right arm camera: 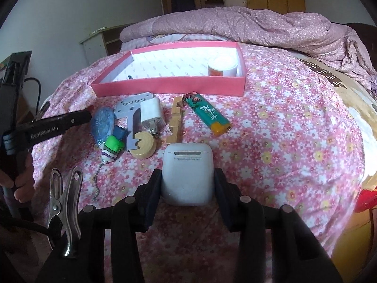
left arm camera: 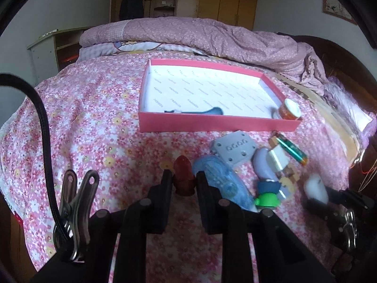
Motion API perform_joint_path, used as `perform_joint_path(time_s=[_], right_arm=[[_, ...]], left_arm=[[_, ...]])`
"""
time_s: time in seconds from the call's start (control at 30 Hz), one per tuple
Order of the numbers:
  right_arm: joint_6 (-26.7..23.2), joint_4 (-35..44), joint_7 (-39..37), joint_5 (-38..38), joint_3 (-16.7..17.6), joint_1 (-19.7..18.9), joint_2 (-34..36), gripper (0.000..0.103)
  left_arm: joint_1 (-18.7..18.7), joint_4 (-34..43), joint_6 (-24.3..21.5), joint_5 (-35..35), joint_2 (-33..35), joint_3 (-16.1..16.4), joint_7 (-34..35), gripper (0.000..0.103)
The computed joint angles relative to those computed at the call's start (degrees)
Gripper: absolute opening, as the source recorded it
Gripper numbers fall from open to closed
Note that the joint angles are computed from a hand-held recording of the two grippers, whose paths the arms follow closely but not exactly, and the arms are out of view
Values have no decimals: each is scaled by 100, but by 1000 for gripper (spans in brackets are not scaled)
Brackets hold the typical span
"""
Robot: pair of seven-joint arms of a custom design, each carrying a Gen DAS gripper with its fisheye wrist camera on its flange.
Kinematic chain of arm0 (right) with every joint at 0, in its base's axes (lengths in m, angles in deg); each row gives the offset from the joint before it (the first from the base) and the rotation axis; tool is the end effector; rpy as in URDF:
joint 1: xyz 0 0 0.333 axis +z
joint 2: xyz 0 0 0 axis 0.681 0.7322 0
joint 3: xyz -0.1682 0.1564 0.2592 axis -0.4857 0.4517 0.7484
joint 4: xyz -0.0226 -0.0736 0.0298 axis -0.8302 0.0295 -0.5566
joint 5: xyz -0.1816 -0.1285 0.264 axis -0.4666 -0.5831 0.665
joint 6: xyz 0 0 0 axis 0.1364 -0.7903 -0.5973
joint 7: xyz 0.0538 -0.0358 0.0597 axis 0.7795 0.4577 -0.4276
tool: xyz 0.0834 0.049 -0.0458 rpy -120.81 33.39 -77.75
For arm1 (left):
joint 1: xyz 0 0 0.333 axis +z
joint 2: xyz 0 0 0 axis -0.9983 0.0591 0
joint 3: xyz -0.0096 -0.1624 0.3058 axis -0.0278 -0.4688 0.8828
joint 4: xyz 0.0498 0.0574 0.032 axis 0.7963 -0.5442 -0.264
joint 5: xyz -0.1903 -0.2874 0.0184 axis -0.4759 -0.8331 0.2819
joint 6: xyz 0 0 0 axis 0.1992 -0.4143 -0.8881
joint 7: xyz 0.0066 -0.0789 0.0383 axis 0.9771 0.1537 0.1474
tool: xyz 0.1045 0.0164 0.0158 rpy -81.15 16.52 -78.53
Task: Organize rigid objects
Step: 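Grasp the red figurine with the left tool while the right tool grasps the white earbud case, then carry the red figurine and earbud case into the pink tray and open both tools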
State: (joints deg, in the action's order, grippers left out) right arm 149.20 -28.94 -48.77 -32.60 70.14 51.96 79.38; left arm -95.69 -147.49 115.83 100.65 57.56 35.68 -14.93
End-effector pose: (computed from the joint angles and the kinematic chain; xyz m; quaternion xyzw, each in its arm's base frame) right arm 0.6912 0.1804 0.3741 -0.7694 0.4911 -0.1653 0.3734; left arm 0.6665 -0.1477 0.4187 -0.6901 0.6010 -0.3009 0.2684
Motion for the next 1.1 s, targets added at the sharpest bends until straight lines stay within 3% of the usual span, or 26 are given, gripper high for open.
perform_joint_path(time_s=[0.2, 0.37, 0.67, 1.0, 1.1], right_arm=[[133, -82, -449, 395, 412, -304, -130, 44], [5, 0, -670, 658, 473, -386, -202, 44], [-308, 333, -604, 729, 151, -194, -213, 44], [-506, 968, -119, 141, -154, 88, 27, 44], [-669, 1324, 179, -125, -279, 189, 193, 44]], left_arm=[[-51, -136, 176, 113, -188, 85, -186, 22], [-39, -158, 184, 140, -280, 58, -213, 22], [4, 106, 124, 110, -251, -60, -3, 22], [204, 873, -146, -565, 145, -411, 891, 22], [373, 1240, -291, -973, 366, -701, 1391, 22]])
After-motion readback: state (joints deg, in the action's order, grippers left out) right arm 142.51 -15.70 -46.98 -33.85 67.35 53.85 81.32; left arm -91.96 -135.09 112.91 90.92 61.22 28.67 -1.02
